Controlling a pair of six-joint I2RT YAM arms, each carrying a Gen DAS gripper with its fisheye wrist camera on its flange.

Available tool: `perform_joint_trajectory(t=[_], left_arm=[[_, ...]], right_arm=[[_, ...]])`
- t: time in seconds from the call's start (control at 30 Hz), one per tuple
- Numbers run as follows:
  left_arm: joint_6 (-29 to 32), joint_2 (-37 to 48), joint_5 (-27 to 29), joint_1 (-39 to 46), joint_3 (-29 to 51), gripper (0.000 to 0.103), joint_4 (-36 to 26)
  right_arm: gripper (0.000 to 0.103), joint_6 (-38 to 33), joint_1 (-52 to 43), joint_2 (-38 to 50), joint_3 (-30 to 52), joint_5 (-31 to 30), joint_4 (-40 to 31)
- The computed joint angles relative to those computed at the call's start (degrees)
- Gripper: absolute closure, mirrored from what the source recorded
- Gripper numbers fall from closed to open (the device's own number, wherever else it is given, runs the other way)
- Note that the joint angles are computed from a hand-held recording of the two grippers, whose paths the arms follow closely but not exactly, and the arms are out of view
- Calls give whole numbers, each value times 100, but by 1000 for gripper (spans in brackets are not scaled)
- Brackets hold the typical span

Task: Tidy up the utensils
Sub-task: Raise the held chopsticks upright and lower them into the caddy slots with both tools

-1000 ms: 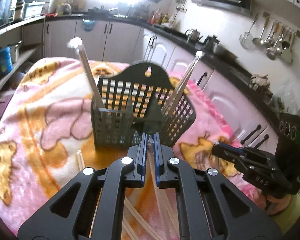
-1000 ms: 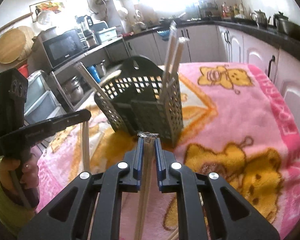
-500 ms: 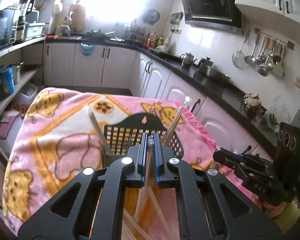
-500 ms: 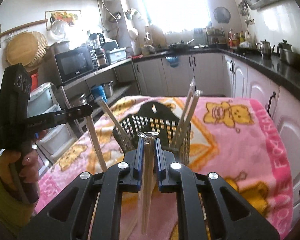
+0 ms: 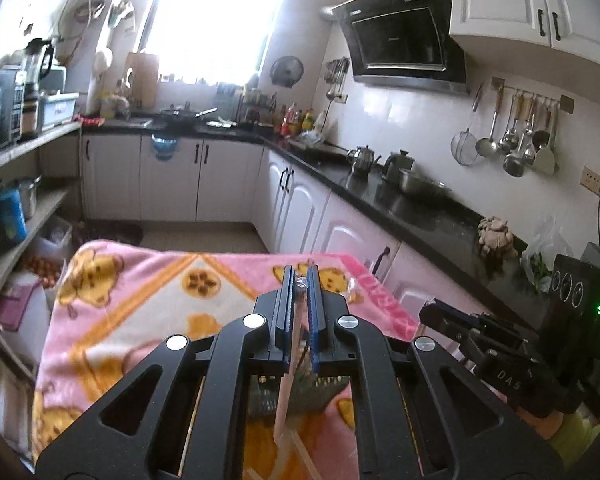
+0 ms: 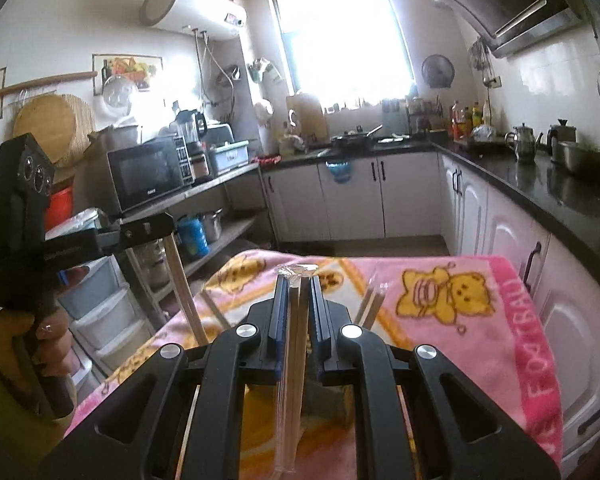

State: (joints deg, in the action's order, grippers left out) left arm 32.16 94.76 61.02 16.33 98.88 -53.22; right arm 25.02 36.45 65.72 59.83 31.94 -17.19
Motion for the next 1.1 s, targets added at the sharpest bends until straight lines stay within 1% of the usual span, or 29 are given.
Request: perform_joint_trajectory(t=[0.23,0.4,0.5,0.7,0.87,1.1], left_arm=[[-579,100,-135,-312,347,101,426],[-1158,202,-391,-550,367,101,1049],[-1425,298,-464,-658,329,101,1299],[-1590,389,-593,-817,-30,101,1726],[-1577,418,-629,-884,-359,101,2011],[-1339,456,-601,-909,-661,101,2066]], right_arm=[[92,-239,-376,145,358,-180,36],[92,-451,-626,267,549,-206,199],[92,-543,-776,351,616,-218,360],[92,-636,-1055,573,605,-214,748],[92,-592,-1202,741,480,-227,1008],[92,-502,-1317,921,180,-187,1342]])
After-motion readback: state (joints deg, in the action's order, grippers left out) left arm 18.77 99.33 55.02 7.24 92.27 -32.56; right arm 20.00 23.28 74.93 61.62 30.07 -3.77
